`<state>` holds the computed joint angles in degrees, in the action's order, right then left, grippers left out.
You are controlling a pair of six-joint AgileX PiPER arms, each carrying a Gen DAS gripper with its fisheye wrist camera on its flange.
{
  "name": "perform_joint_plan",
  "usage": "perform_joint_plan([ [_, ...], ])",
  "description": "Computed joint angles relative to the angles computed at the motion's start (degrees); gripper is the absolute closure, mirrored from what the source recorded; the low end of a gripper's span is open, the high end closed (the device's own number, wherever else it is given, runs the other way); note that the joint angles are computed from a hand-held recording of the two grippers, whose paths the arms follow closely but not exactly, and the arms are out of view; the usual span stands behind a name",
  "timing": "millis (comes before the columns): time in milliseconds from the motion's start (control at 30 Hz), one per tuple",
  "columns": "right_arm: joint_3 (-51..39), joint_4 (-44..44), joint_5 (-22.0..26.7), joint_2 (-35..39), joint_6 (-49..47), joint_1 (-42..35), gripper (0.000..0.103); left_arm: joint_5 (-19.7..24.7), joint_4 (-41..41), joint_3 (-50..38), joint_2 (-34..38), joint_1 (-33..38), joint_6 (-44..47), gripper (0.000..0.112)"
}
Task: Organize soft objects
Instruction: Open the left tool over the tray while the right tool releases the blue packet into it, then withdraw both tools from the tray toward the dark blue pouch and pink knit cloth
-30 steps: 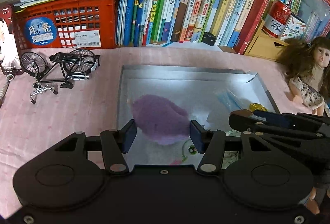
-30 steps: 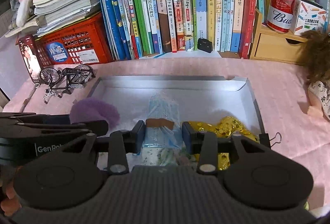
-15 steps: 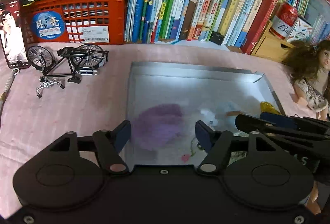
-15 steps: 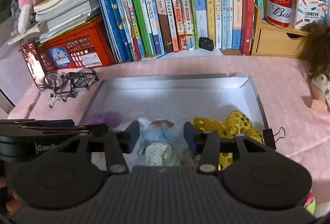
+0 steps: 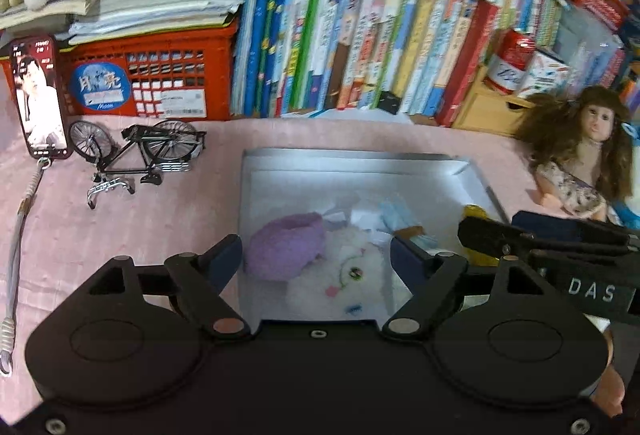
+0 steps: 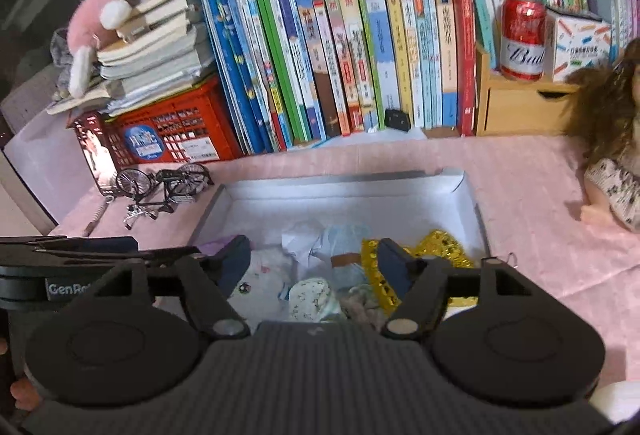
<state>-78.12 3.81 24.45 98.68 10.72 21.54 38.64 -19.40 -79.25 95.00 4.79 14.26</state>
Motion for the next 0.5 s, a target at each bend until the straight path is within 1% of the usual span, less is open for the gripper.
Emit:
perform_joint_plan([
  [133, 4.49, 0.35, -2.43, -4.55, -1.18, -0.06, 0.017, -1.07, -2.86, 4.05, -4.56, 0.08, 3.19, 0.030],
  [267, 9.43, -0.35, -4.83, -9.52, -2.97, -0.08, 0.014, -0.74, -6.02, 7.11, -8.80, 0.31, 6.43, 0.028],
  [400, 15.23, -11.02, -7.05, -14.91, 3.29, 0.88, 0.011, -0.98, -12.10, 11.54, -13.81, 1.57, 13.08, 0.024],
  [500, 20.05, -13.30, -8.83, -19.40, 3.32, 0.33, 0.007, -1.10, -14.44, 14.43, -17.06, 1.96, 15.77, 0.023],
])
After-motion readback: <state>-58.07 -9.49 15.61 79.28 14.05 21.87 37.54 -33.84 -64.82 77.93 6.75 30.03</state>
